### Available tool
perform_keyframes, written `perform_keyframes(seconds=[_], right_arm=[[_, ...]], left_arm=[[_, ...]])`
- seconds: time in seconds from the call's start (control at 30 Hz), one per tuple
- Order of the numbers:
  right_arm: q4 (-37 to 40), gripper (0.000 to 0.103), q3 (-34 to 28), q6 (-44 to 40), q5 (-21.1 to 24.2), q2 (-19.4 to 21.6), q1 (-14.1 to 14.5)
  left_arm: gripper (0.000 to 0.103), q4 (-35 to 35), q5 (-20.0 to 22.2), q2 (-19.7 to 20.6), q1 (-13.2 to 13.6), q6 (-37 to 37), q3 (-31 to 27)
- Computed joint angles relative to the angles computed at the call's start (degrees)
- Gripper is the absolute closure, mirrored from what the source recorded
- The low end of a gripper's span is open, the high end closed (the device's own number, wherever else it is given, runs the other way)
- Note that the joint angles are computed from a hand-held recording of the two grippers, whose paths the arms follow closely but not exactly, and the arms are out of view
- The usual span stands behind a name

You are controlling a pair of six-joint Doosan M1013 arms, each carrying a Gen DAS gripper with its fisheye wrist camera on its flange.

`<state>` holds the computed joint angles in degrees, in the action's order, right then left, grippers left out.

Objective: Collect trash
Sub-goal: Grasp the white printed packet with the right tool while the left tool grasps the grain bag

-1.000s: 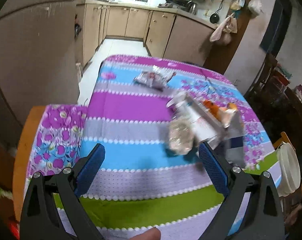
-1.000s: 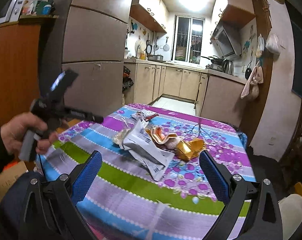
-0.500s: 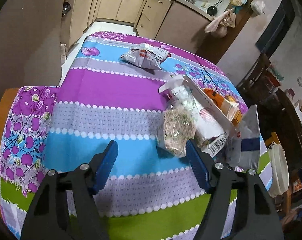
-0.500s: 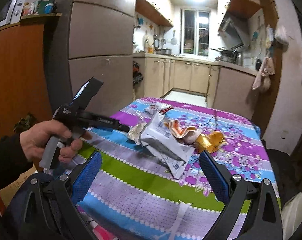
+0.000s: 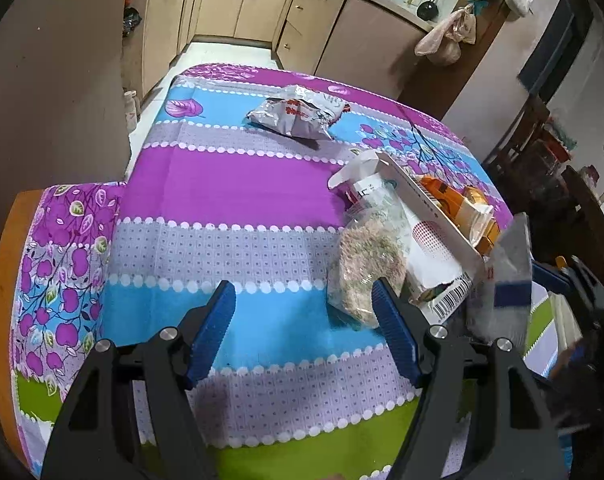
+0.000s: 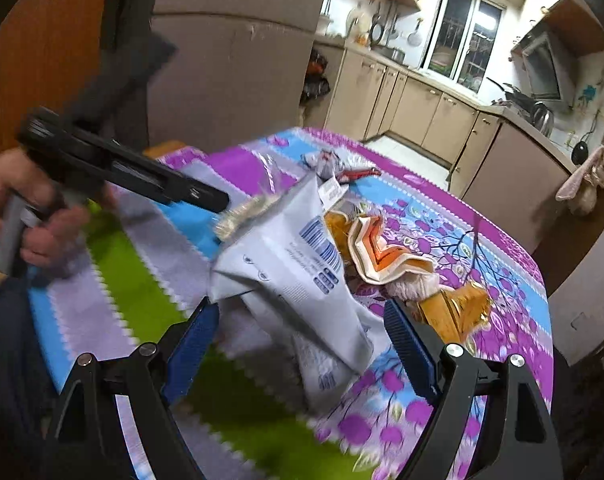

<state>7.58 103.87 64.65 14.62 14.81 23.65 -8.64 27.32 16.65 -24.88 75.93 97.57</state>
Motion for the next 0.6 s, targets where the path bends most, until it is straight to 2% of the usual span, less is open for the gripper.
perform_keyframes(seconds=[0.13,0.2,0.23,0.37,0.4,0.47,0.6], right_arm=[[-1.12,0.045,-1.07,4.52,1.31,1.12,-0.34],[-2.64,0.051,-1.20,10.38,2.40,0.74,-0.60],[1.06,0.053,-1.38,11.66,4.06,0.27,-1.35],[19.60,0.055,-0.58,7.59,9.59,-2.15,-4.91],[22.60,0.055,-0.19,6.37,10.70,-2.71,-5.64],[26.53,0.055,0.29,4.79,12.68,-3.29,-6.84],[26.74,0.055,1.52,5.35,12.85,-4.23,-7.29]], left_arm=[[0.035,4.31,-0.05,-0.13,-0.13,-3.39,0.28],[0.035,7.50,-0.65,-0.47,-0.31,-5.72,0.74],[0.035,8.49,-1.11,-0.71,-0.42,-5.80,1.07],[0.035,9.81,-3.54,-1.43,-1.39,-0.34,2.32],[0.035,8.30,-3.87,-1.38,-1.62,2.71,2.38],[0.035,5.53,-2.93,-0.71,-2.18,8.87,1.73],[0.035,6.16,-1.37,0.46,-2.97,10.66,0.57]])
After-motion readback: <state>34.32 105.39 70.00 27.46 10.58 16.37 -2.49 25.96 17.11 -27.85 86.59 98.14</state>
